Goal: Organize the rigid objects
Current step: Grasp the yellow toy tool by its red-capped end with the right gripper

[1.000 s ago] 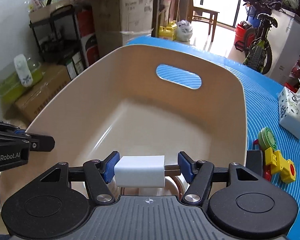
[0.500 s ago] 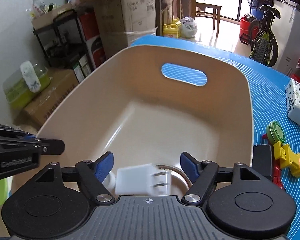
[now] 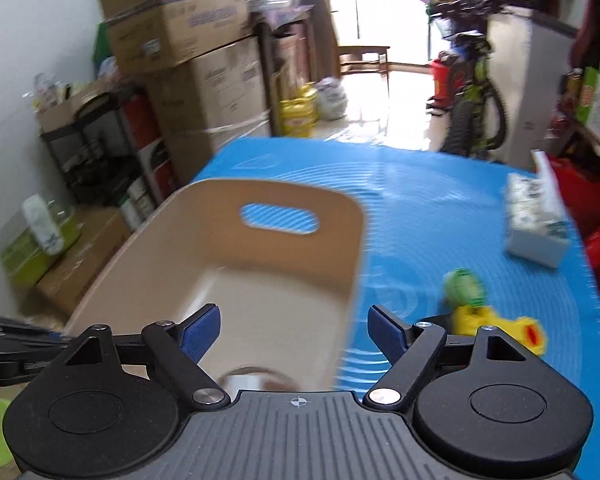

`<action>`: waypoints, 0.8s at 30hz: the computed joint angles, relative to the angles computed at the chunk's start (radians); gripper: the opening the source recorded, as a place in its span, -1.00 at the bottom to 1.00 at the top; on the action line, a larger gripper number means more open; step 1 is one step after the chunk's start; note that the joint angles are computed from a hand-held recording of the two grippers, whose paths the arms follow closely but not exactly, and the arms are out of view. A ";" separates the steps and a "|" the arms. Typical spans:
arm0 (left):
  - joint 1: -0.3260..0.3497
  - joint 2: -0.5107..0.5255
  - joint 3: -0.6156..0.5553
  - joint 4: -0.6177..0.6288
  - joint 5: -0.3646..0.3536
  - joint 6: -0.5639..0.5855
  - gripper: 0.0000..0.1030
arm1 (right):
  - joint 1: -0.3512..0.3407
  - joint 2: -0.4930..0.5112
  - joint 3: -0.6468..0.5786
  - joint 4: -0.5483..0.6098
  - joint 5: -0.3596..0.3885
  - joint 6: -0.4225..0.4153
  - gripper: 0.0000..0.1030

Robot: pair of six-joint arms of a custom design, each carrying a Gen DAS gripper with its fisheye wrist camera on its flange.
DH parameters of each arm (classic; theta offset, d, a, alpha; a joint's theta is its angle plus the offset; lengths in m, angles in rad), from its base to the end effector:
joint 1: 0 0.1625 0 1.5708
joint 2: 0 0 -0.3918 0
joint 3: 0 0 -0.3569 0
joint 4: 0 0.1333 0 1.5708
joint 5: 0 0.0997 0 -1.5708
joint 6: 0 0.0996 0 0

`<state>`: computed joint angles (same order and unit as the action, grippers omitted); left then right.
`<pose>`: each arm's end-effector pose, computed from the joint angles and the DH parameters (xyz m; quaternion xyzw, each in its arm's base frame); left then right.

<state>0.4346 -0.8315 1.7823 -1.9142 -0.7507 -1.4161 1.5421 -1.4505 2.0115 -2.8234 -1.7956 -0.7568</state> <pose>-0.3798 -0.4036 0.0489 -0.0040 0.8832 -0.2844 0.3729 0.0971 -0.4909 0.3504 0.2973 -0.8871 0.2708 0.2264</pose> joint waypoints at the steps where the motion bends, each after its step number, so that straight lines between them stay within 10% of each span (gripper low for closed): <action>1: 0.000 0.000 0.000 0.000 0.000 0.000 -0.92 | -0.009 0.002 -0.010 -0.011 -0.009 -0.002 0.63; 10: 0.001 0.004 -0.006 0.010 0.001 -0.001 -0.92 | -0.104 0.047 -0.067 -0.149 -0.089 -0.127 0.63; 24: 0.004 0.009 -0.016 0.019 -0.005 -0.004 -0.91 | -0.179 0.198 -0.238 -0.166 -0.198 -0.631 0.62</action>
<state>0.4385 -0.8227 1.7665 -1.8954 -0.7560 -1.4202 1.3628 -1.2527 1.7733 -2.9894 -1.9932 -1.3882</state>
